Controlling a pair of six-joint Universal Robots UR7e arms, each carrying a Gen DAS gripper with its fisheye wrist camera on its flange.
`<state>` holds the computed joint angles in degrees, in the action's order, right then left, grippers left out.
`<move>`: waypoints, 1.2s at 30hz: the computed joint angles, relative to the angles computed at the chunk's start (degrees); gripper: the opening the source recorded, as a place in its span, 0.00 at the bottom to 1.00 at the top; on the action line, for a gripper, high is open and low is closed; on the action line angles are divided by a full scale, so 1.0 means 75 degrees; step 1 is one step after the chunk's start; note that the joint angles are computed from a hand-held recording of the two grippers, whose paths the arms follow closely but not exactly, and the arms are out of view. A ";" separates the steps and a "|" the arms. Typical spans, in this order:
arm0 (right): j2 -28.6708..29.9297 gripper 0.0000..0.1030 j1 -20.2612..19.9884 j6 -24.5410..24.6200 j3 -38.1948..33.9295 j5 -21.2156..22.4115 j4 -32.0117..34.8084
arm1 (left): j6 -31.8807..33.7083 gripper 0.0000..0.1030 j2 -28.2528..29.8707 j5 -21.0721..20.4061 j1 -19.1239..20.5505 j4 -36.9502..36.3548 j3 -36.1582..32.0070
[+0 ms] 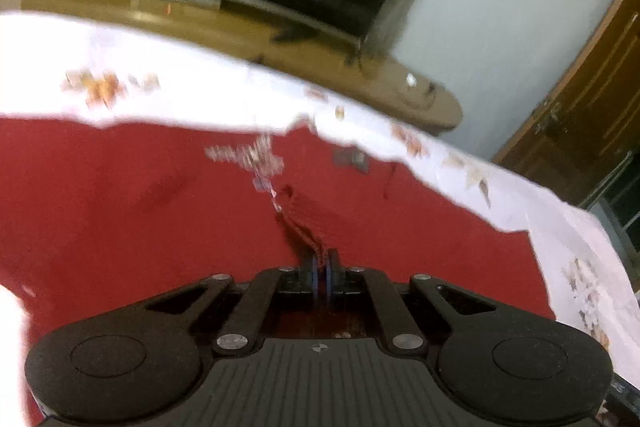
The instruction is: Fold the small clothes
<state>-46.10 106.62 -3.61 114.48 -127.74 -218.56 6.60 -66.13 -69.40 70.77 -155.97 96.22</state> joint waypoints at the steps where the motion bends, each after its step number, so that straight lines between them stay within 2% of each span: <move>1: -0.0039 0.38 -0.0042 0.0039 0.0009 0.0045 0.0056 | 0.0059 0.03 -0.0107 0.0025 0.0016 -0.0037 0.0011; 4: -0.0068 0.39 -0.0160 0.0079 -0.0050 0.0239 0.0166 | 0.0176 0.03 -0.0353 0.0181 0.0180 -0.0103 0.0031; 10: -0.0023 0.39 -0.0298 0.0031 -0.0266 0.0662 0.0643 | 0.0046 0.03 -0.0331 0.0661 0.0610 0.0530 -0.0081; 14: 0.0211 0.36 -0.0297 -0.0229 -0.0674 0.0433 0.1065 | -0.0021 0.03 -0.0313 0.0592 0.0659 0.0138 0.0103; 15: 0.0258 0.25 -0.0285 -0.0293 -0.0759 0.0316 0.1107 | -0.0006 0.03 -0.0334 0.0584 0.0634 -0.0071 0.0175; 16: 0.0298 0.06 -0.0275 -0.0406 -0.0832 0.0207 0.1138 | 0.0166 0.03 -0.0414 0.0520 0.0595 -0.0454 0.0340; 18: 0.0309 0.06 -0.0242 -0.0579 -0.0884 0.0050 0.1156 | 0.0507 0.03 -0.0536 0.0590 0.0492 -0.0866 0.0537; 21: 0.0332 0.06 -0.0255 -0.0803 -0.0872 -0.0166 0.1334 | 0.0460 0.03 -0.0375 0.1062 0.0539 -0.0465 0.0475; 23: 0.0257 0.06 -0.0315 -0.0749 -0.0782 -0.0001 0.1325 | 0.0519 0.03 -0.0395 0.0872 0.0609 -0.0686 0.0547; 25: 0.0069 0.23 -0.0351 -0.0626 -0.0614 0.0328 0.1211 | 0.0494 0.04 -0.0420 0.0788 0.0627 -0.0654 0.0525; 27: -0.0009 0.27 -0.0369 -0.0878 -0.0409 0.0623 0.0550 | 0.0573 0.04 -0.0472 0.1138 0.0525 -0.1116 0.0667; 29: -0.0090 0.26 -0.0404 -0.1007 -0.0350 0.0819 0.0285 | 0.1071 0.04 -0.0487 0.1457 0.0377 -0.2174 0.0898; 31: -0.0112 0.25 -0.0460 -0.1120 -0.0444 0.0953 0.0287 | 0.1318 0.04 -0.0481 0.1165 0.0306 -0.2571 0.0879; 33: -0.0030 0.23 -0.0519 -0.1225 -0.0732 0.1087 0.0535 | 0.1503 0.04 -0.0327 0.0871 0.0241 -0.2226 0.0660; 35: 0.0173 0.23 -0.0554 -0.1489 -0.1177 0.1224 0.0838 | 0.1628 0.12 -0.0046 0.0864 0.0196 -0.1799 0.0420; 36: 0.0297 0.23 -0.0574 -0.1630 -0.1412 0.1268 0.0974 | 0.1678 0.43 0.0140 0.0851 0.0212 -0.1735 0.0328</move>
